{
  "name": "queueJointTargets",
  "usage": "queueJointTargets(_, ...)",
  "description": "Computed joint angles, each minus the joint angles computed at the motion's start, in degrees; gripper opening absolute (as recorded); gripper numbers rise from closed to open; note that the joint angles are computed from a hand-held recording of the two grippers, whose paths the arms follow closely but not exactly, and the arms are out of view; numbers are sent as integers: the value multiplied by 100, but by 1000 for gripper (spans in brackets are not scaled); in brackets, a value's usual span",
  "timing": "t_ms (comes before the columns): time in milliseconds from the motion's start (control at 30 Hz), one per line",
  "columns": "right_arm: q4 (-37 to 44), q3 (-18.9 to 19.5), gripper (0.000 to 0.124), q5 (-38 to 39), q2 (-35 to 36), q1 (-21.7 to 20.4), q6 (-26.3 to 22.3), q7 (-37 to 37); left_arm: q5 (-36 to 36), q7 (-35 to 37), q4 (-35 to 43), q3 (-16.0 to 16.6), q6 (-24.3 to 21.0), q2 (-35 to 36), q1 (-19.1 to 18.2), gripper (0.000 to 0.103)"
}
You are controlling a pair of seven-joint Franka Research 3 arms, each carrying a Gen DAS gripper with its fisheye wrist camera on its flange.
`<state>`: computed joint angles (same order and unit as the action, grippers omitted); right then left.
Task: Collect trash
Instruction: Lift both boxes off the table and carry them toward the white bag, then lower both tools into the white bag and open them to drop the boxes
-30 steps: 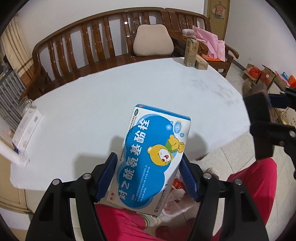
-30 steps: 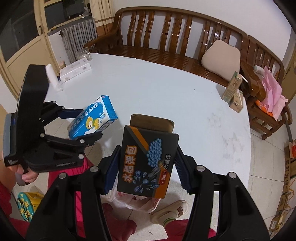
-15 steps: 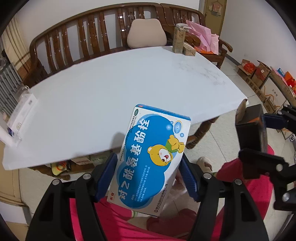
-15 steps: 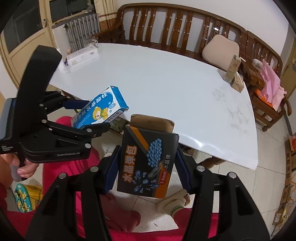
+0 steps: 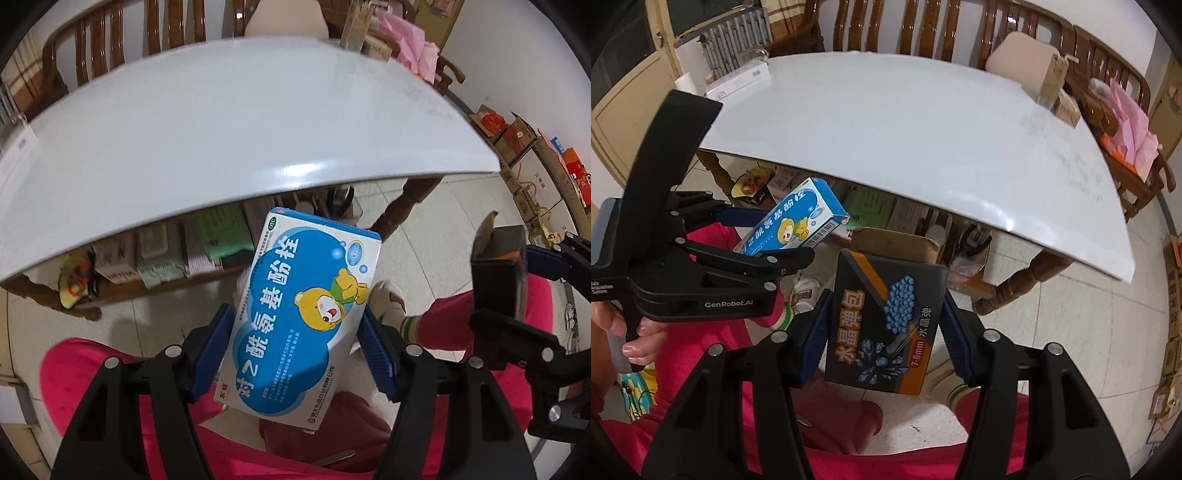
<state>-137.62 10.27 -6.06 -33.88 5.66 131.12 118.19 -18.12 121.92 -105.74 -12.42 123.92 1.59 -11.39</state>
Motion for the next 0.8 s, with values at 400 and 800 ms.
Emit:
queueJointTargets(400, -499, -163, 55, 237, 571, 27, 560, 193, 351, -617, 168, -149, -80, 731, -32, 65)
queueJointTargets(800, -790, -602, 56, 1027, 1650, 164, 1223, 94, 1192, -1684, 1102, -315, -360, 2134, -197, 65)
